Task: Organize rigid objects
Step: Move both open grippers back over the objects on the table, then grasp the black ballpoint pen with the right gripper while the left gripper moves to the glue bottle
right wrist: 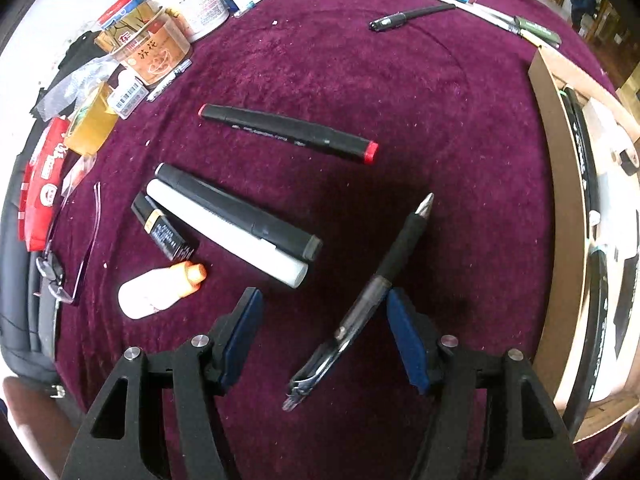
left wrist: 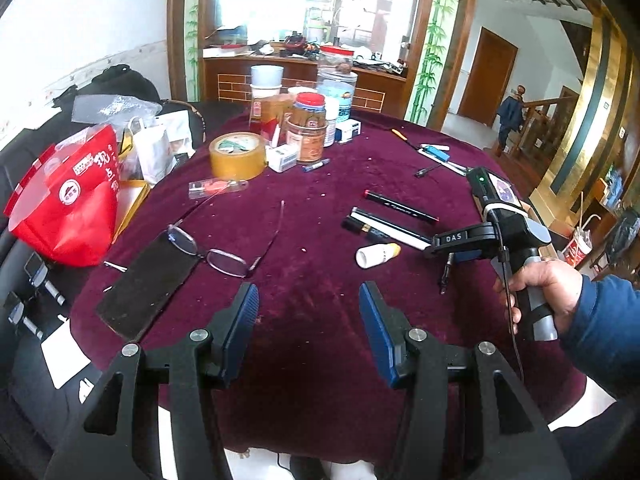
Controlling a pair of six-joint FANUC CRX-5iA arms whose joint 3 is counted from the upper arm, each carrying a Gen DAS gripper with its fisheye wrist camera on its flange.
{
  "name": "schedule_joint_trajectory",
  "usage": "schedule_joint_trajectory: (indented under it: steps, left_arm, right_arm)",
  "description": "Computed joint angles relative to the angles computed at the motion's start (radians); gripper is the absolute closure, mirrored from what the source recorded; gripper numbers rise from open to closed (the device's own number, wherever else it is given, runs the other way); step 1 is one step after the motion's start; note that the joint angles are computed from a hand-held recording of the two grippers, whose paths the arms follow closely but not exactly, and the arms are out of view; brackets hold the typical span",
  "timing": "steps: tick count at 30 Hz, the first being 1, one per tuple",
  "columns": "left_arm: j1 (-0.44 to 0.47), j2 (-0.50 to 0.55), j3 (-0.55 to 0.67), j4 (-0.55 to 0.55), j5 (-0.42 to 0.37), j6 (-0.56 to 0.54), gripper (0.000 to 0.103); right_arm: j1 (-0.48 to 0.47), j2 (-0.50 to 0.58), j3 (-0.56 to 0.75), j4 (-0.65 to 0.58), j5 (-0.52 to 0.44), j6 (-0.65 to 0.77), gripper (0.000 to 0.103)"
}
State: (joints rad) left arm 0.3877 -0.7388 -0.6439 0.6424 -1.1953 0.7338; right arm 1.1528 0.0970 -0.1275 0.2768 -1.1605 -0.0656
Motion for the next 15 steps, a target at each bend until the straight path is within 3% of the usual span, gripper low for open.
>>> schedule_joint_trajectory:
  steps: [3,7,11,13,15]
  left_arm:
    - [0.014,0.018,-0.007,0.022,0.000,-0.031,0.052]
    - [-0.057,0.086,0.014,-0.004,0.023,0.003,0.049]
    - [-0.150,0.148,0.041,-0.006,0.062,0.014,0.049]
    - [-0.204,0.180,0.058,-0.017,0.090,0.018,0.049]
    - [-0.245,0.214,0.075,-0.025,0.108,0.021,0.049]
  right_arm:
    - [-0.003,-0.010,-0.015,0.002,0.013,0.012,0.044]
    - [0.005,0.001,-0.004,0.015,-0.033,0.057,0.049]
    - [0.016,-0.016,-0.029,0.041,-0.059,0.070,0.086]
    - [0.020,-0.069,-0.078,0.025,-0.035,0.056,0.093]
    - [0.034,-0.107,-0.112,0.024,-0.020,0.036,0.094]
